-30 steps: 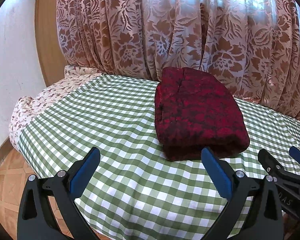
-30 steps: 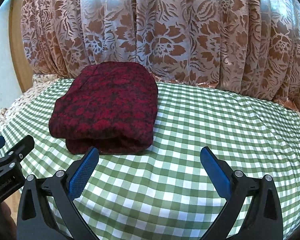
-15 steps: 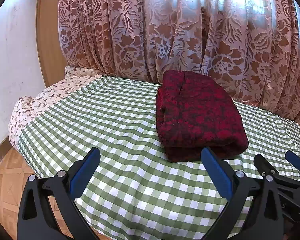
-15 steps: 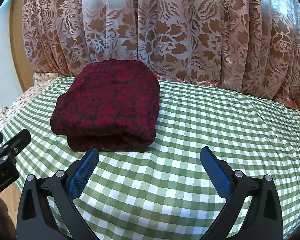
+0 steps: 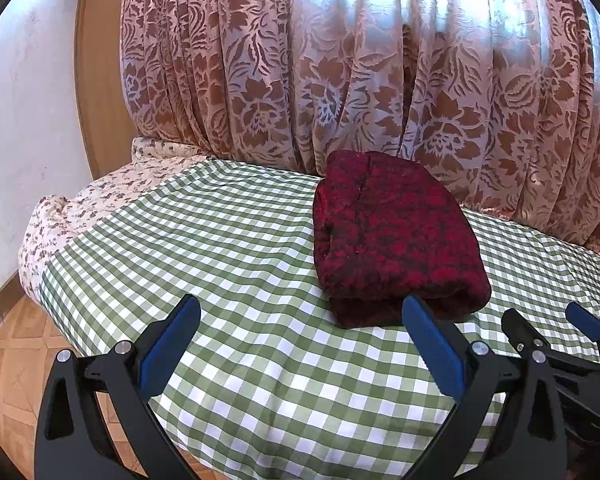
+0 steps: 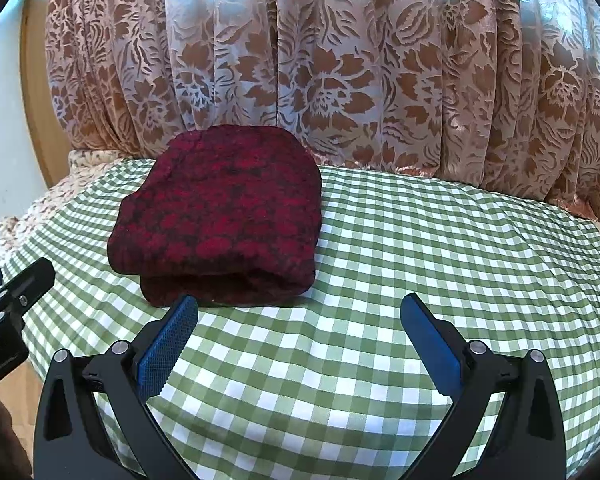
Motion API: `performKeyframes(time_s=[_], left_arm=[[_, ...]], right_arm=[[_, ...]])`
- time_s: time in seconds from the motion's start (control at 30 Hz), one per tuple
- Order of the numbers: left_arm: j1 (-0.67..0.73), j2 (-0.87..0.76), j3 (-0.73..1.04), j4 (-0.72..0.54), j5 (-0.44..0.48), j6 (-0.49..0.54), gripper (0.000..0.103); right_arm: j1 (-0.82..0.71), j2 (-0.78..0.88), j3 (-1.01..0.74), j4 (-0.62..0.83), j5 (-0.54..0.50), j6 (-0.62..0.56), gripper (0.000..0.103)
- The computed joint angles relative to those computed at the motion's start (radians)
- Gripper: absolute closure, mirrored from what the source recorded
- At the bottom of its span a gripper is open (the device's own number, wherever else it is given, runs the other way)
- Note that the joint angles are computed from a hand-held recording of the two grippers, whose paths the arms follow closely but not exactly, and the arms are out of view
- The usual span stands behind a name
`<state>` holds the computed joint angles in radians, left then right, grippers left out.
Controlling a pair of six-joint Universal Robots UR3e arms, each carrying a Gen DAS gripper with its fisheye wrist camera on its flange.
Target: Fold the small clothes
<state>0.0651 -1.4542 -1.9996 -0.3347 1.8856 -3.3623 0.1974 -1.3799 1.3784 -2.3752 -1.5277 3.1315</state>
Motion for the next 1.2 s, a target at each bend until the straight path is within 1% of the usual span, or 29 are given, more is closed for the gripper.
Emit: performKeyframes(time_s=[0.37, 0.67, 0.73, 0.83, 1.13, 1.2], left_arm=[[-0.001, 0.007, 0.013, -0.02, 0.007, -0.013, 0.002], [0.002, -0.003, 0.017, -0.017, -0.011, -0.005, 0.002], [-0.014, -0.017, 0.016, 0.005, 0.017, -0.002, 0.002], [-0.021, -0.03, 0.018, 0.014, 0.026, 0.005, 0.002], [0.019, -0.023, -0.008, -0.016, -0.036, -0.026, 0.002], [0.017, -0.023, -0.016, -0.012, -0.03, -0.03, 0.002]], right_arm=[[0.005, 0.009, -0.009, 0.006, 0.002, 0.003, 0.003], [0.006, 0.02, -0.009, -0.003, 0.0, 0.012, 0.003], [0.007, 0.022, -0.01, -0.004, 0.0, 0.013, 0.003], [0.008, 0.025, -0.008, -0.008, -0.003, 0.015, 0.003], [0.014, 0.035, -0.018, -0.004, -0.03, 0.02, 0.003], [0.013, 0.032, -0.016, -0.002, -0.034, 0.019, 0.003]])
